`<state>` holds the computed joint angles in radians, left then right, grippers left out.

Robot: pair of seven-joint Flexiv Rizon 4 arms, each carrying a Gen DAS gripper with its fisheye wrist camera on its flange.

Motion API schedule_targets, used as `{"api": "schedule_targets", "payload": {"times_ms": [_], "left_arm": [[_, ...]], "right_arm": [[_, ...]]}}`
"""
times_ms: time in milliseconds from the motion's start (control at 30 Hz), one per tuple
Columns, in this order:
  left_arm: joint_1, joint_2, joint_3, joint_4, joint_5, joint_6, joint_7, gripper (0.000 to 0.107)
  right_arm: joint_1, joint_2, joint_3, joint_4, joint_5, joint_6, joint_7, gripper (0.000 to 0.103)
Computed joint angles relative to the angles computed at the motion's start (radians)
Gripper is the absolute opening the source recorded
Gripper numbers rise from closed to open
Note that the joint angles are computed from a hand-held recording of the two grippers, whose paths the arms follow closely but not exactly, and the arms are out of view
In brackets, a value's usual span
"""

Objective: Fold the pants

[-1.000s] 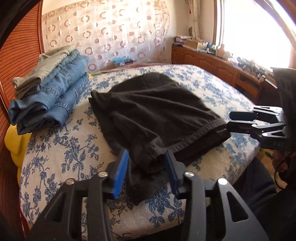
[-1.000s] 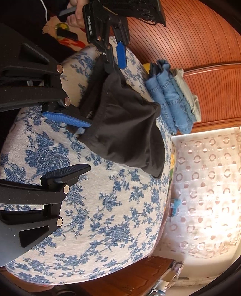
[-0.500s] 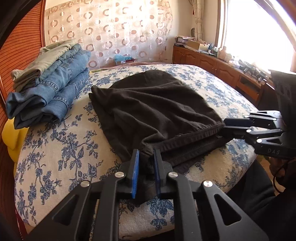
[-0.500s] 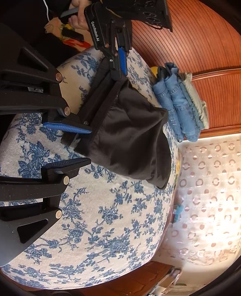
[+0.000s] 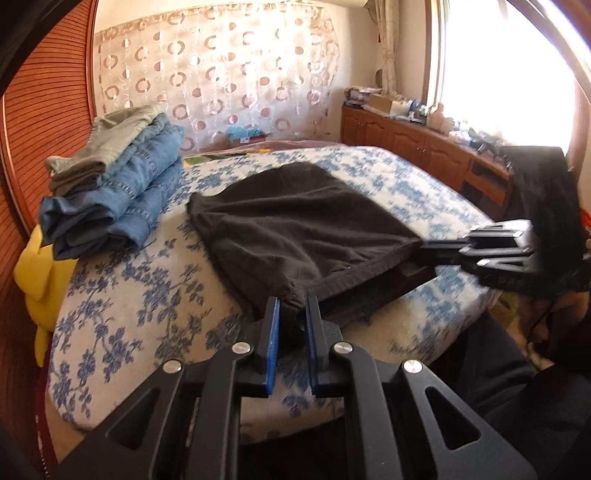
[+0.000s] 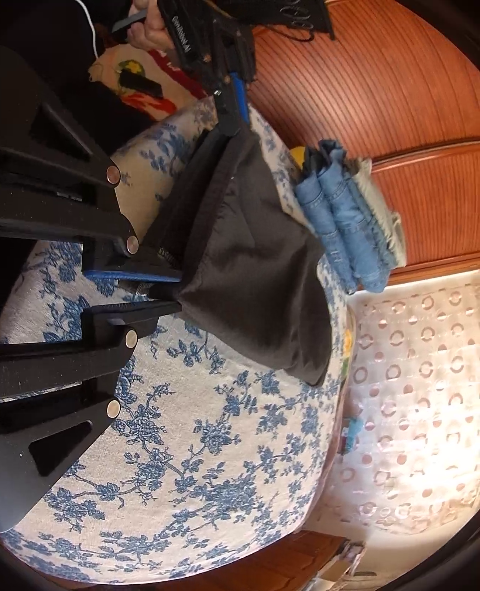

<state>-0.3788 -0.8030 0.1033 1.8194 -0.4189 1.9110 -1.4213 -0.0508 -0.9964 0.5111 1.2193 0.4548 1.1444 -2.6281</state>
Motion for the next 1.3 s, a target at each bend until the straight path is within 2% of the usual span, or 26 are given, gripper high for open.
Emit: {"api": "schedule_targets", "payload": {"times_ms": [200,300,433,600,733,833,1000,1067,1167,1300], "left_arm": [[0.000,-0.016,0.011,0.006,-0.014,-0.046,-0.022,0.011],[-0.028,-0.025,0.049,0.002,-0.022,-0.071,-0.038,0.011],[0.032,0.000,-0.015,0.037,0.025,-0.031,-0.064,0.012],[0.034,0.022,-0.017,0.055,0.046,-0.020,-0.059,0.012],[0.052,0.040,-0.039,0.069,0.059,-0.003,-0.067,0.012],[0.043,0.049,-0.028,0.072,0.050,-0.005,-0.068,0.013],[0.047,0.060,-0.028,0.078,0.042,0.006,-0.075,0.028],[0.036,0.057,-0.014,0.073,0.030,0.007,-0.074,0.043],[0.036,0.049,-0.010,0.059,0.024,-0.003,-0.067,0.045],[0.030,0.032,0.002,0.037,0.012,-0.021,-0.067,0.046]], "right_arm": [[-0.020,0.025,0.017,0.040,0.017,-0.015,-0.044,0.006],[-0.005,0.033,-0.004,0.053,0.011,-0.011,-0.036,0.008],[-0.013,0.036,-0.002,0.056,0.013,-0.009,-0.027,0.010],[-0.028,0.041,0.017,0.051,0.034,0.007,-0.039,0.013],[-0.015,0.035,0.016,0.031,0.042,0.013,-0.027,0.016],[0.000,0.029,0.009,0.020,0.037,0.012,-0.015,0.017],[0.002,0.028,0.004,0.032,0.027,0.017,-0.014,0.019],[-0.001,0.029,0.001,0.038,0.025,0.021,-0.010,0.021],[-0.007,0.031,0.000,0.048,0.019,0.026,-0.010,0.025],[-0.008,0.031,-0.005,0.061,0.003,0.030,-0.001,0.026]]}}
